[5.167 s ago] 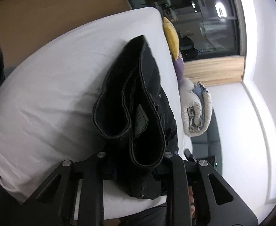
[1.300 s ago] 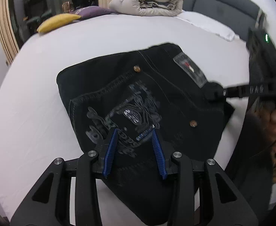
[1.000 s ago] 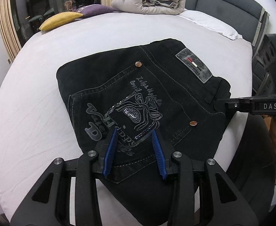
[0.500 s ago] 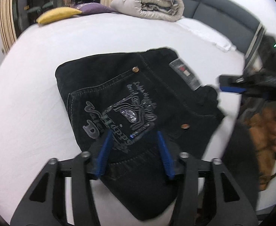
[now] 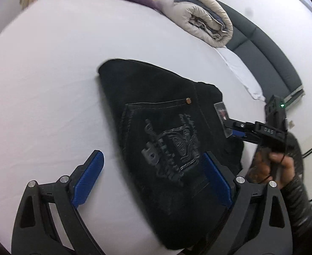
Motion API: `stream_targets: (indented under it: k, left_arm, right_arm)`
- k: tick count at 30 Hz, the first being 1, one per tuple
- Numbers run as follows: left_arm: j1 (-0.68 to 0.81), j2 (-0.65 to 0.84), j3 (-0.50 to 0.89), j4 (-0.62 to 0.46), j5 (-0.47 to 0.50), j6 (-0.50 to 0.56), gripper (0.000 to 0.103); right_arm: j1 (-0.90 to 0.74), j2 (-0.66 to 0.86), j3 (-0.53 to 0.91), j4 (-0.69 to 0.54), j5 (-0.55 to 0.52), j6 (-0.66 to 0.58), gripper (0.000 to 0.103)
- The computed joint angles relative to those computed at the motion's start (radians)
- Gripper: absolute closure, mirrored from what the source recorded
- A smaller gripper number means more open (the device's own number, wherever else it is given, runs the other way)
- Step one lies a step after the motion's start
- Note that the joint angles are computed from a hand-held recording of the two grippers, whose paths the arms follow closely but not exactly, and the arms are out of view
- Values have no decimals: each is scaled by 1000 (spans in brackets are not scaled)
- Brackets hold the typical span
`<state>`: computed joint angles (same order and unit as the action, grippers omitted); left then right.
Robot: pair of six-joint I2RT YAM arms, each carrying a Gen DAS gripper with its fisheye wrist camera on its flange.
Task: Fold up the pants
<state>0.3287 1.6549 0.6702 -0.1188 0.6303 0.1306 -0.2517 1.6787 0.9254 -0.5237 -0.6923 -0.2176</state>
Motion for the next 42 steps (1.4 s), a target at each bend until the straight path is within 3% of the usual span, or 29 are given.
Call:
stream_targets:
  k: [2,4,6,8,10,13,16,19,24,28,33,39,42]
  left_arm:
    - [-12,75,65,-39,18,-7,11]
    - [-19,142,119,-71,38,-20,19]
    - [-29,192,153,-73,52,-38,26]
    - [-33,226,180,-71,56,-58,35]
    - [-30,250,209,-88,53,-66,55]
    - [-27,255,222,-108,59,-58,65]
    - [-41,217,191,-84,33,-36,75]
    - [-19,172,199,-134,60,4,83]
    - [64,100,306,-285,84,104,83]
    - [161,168,566,-438,84,188,83]
    - [197,386,936,-572,7,233,83]
    - [220,695,1286,-675,-21,239,83]
    - [233,823,1372,-673,-25,231,73]
  right_arm:
    - [3,30,16,14,-34,15,30]
    - [19,58,43,15,-47,39,31]
    - [52,85,77,-16,-62,33,41]
    - [104,104,93,-23,-22,33,45]
    - [123,112,99,-14,-15,47,50]
    - [143,117,96,15,-3,117,62]
    - [223,19,34,66,132,144,75]
    - [296,-85,5,63,256,152,83]
    - [376,-201,31,40,241,225,85]
    - [433,-151,175,32,172,297,85]
    - [532,79,463,45,175,370,85]
    - [553,420,784,45,116,461,85]
    - [537,562,865,46,60,500,85]
